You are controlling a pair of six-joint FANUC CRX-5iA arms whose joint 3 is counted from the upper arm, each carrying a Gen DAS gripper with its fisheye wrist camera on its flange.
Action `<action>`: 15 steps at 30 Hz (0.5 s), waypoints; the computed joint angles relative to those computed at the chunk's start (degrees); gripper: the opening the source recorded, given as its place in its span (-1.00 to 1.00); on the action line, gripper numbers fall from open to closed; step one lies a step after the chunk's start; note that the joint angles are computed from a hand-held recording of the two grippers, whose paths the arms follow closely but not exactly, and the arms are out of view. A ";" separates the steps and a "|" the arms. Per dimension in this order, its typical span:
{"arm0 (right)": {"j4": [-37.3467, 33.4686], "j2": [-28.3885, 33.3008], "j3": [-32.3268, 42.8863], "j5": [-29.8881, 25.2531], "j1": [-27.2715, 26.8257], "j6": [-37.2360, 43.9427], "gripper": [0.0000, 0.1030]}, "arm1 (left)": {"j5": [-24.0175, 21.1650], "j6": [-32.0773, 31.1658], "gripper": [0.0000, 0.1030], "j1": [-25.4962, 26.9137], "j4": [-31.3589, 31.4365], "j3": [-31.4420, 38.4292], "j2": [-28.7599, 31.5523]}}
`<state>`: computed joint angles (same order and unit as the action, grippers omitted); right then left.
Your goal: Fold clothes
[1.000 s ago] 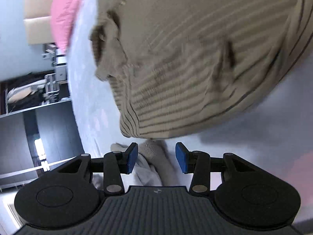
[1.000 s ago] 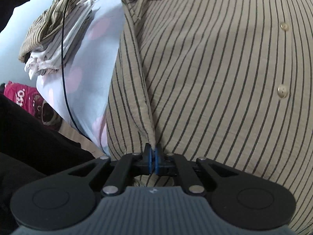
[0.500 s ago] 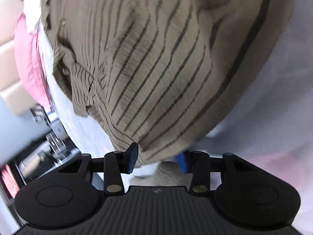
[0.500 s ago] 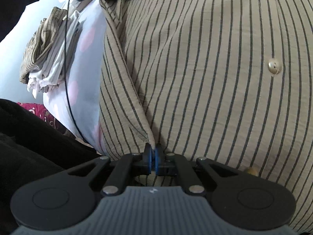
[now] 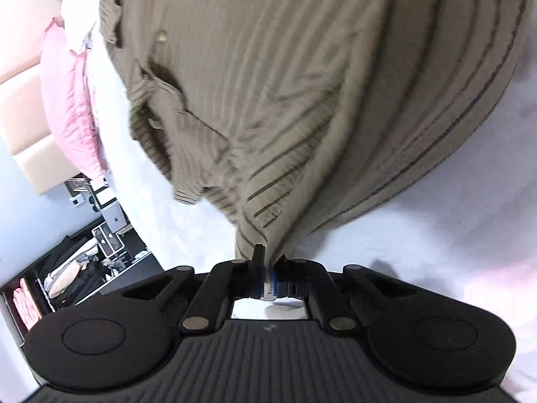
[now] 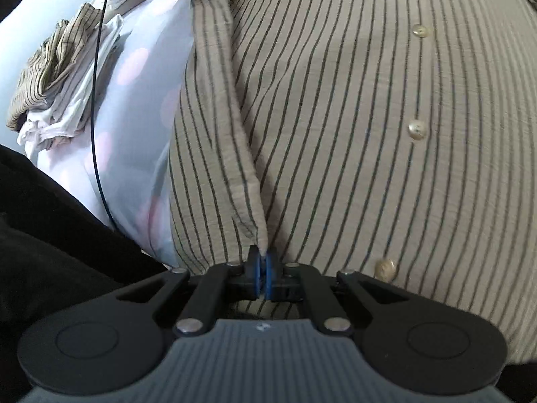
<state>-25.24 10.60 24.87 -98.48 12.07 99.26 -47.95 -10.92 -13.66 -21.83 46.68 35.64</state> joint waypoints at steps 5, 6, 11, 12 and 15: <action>1.65 -3.81 -2.63 0.74 1.11 -0.66 -0.92 | -0.71 0.40 -0.98 -1.53 -0.73 4.30 1.37; 1.24 -4.25 -2.84 0.54 1.00 -0.95 -0.93 | -1.11 -0.31 -0.99 -1.78 -0.51 5.16 1.66; 0.94 -6.64 -4.18 0.67 -0.23 -1.49 -0.93 | -4.52 -4.16 -0.99 -3.17 1.21 11.96 4.94; 0.99 -7.06 -4.43 0.81 -0.56 -1.78 -0.93 | -5.01 -4.84 -0.99 -3.46 1.61 13.02 5.54; 0.77 -7.83 -4.83 0.59 -1.88 -2.64 -0.93 | -8.38 -8.15 -0.99 -4.40 3.25 20.67 10.02</action>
<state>-24.46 2.77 20.04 -97.89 10.19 96.62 -56.33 -19.06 -18.06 -18.58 67.36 45.66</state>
